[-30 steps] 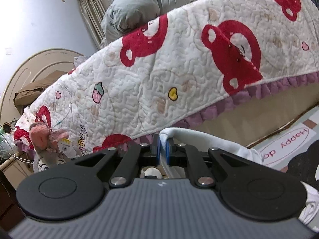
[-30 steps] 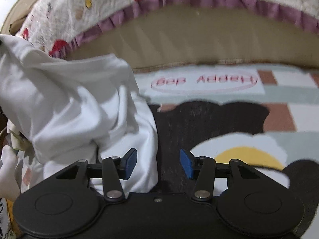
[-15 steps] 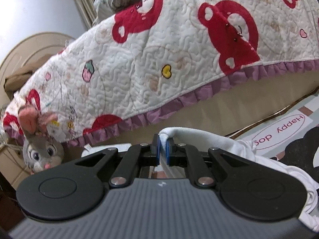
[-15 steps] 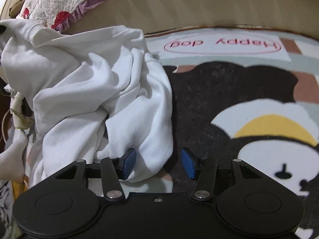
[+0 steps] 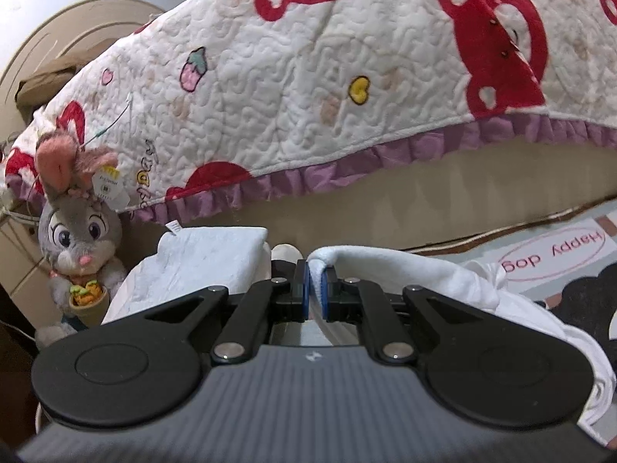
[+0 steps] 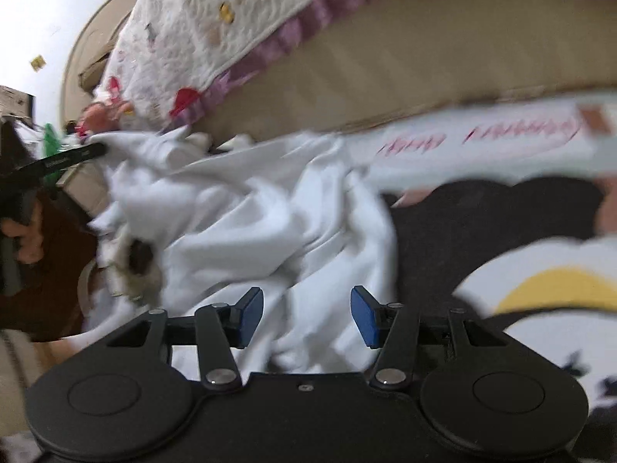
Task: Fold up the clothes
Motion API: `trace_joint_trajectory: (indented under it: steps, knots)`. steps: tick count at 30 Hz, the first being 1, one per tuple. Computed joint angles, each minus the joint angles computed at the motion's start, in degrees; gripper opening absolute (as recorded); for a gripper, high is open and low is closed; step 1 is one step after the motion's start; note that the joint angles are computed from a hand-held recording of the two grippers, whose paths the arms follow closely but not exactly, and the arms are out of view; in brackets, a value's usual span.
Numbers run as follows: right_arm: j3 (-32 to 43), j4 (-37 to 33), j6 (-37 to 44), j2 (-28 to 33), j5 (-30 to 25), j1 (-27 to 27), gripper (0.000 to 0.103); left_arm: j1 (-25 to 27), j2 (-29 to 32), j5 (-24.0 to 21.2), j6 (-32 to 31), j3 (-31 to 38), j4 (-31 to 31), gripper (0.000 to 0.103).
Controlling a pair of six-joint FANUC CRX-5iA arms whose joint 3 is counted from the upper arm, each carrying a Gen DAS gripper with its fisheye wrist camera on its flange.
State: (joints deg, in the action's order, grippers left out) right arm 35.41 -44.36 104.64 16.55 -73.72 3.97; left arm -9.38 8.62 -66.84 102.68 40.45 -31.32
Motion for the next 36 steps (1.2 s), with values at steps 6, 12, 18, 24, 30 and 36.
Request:
trace_joint_trajectory:
  steps: [6, 12, 18, 24, 30, 36]
  knots:
    - [-0.77, 3.83, -3.14, 0.84, 3.16, 0.82, 0.057, 3.58, -1.28, 2.55, 0.41, -3.04, 4.84, 0.006]
    - [2.39, 5.29, -8.42, 4.56, 2.23, 3.21, 0.061, 5.97, -2.31, 5.09, -1.60, -6.17, 9.92, 0.006]
    - [3.10, 10.13, -11.07, 7.63, 4.74, 7.40, 0.010, 6.48, -2.43, 6.25, -4.48, -7.83, 12.51, 0.006]
    - [0.27, 17.59, -12.83, 3.30, 12.11, 10.24, 0.007, 2.43, -5.41, 10.52, -2.03, -8.08, 0.86, 0.005]
    - [6.61, 29.54, -11.79, 0.25, 12.88, 10.27, 0.004, 0.82, -10.25, 14.13, 2.93, -8.29, -5.30, 0.005]
    - [11.70, 37.14, -11.11, -2.22, 15.08, 9.33, 0.004, -1.03, -12.26, 16.56, 2.51, -3.45, -6.23, 0.005]
